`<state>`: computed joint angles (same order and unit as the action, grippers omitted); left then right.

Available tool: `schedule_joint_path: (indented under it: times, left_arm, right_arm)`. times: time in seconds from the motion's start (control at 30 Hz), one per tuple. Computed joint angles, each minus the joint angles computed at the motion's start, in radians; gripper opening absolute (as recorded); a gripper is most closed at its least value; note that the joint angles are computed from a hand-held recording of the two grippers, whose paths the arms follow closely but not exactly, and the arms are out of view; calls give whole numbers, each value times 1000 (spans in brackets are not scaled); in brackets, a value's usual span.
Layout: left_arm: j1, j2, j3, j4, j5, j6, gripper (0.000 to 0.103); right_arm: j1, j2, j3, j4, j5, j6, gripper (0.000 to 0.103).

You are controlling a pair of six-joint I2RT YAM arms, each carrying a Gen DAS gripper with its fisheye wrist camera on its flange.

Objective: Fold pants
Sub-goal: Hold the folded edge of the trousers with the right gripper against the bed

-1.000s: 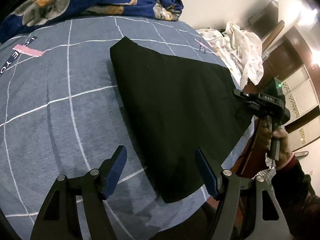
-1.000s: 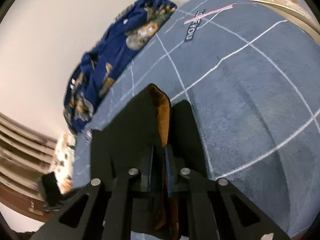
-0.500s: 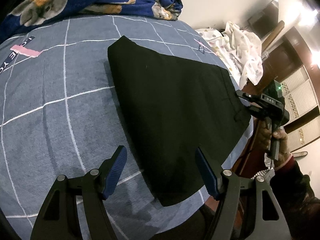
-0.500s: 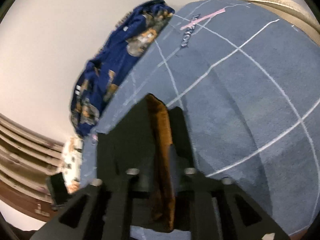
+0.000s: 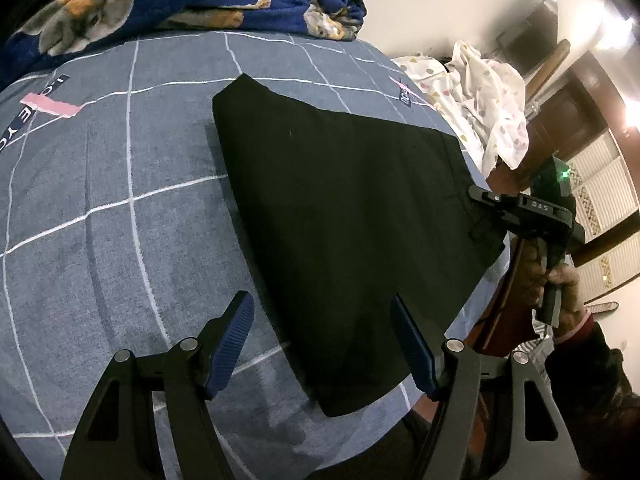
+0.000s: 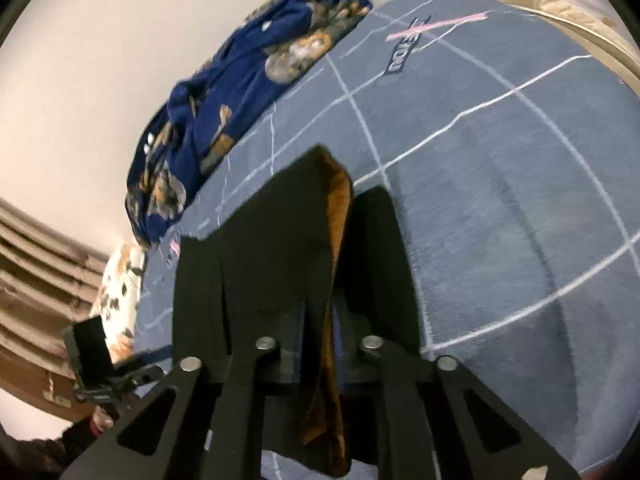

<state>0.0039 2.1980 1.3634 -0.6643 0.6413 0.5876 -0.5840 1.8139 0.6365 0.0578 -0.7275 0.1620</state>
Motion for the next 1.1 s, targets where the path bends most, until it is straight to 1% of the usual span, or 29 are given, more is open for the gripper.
schedule_joint_path:
  times: [0.03,0.13,0.23,0.27,0.3,0.33,0.37,0.4,0.43,0.47,0.57,0.63,0.8,0.93,1.03,1.1]
  left_arm:
    - [0,3,2,1,3,-3,71]
    - [0,20,19,-10,0,-5,71]
    - [0,22,18,-10,-3,-1,71]
    - [0,21,17,-10,-5,-1,71]
    - [1,22,18,-11,-7,-1,71]
    - [1,23,20,-15,-8,-1,71]
    - [2,16,12,-12,-8,-2,71]
    - [3,12,6,-10,-9,-2,71]
    - [3,10,6,-11,-10,-2,71]
    - [-1,7,5,-10,-10,-7,71]
    - [-7,-2,-5,6,-13,-13,71]
    - [-10,0,-3,3,-11,-17,71]
    - [-7,10,5,-4,-11,-9,71]
    - [-7,18,13,-5,-11,-9,71]
    - [-6,17,10,-1,-13,-11,71]
    - [-4,18,12,-9,-9,-4,71]
  right_arm:
    - [-22,-1,4,-16,-26,-9,6]
    - [-50,9,5,-37,-31,-31,6]
    - [-68,37,10,-37,-69,-36,6]
    - [-73,47,16,-41,-85,-31,11]
    - [-76,55,21,-39,-94,-26,13]
    - [-70,54,21,-35,-75,-23,17]
    - [-59,51,19,-33,-46,-21,26]
    - [-45,58,25,-36,-35,-23,28]
    - [-31,68,28,-29,-46,-25,28]
    - [-21,71,25,-18,-40,-26,25]
    - [-19,75,24,-8,-40,-9,11]
    - [-26,57,16,-8,-44,-19,9]
    - [-59,21,16,-52,-41,-34,8]
    - [-92,55,44,-99,-63,-73,8]
    - [-103,67,44,-83,-70,-64,9]
    - [-102,74,48,-91,-57,-70,12]
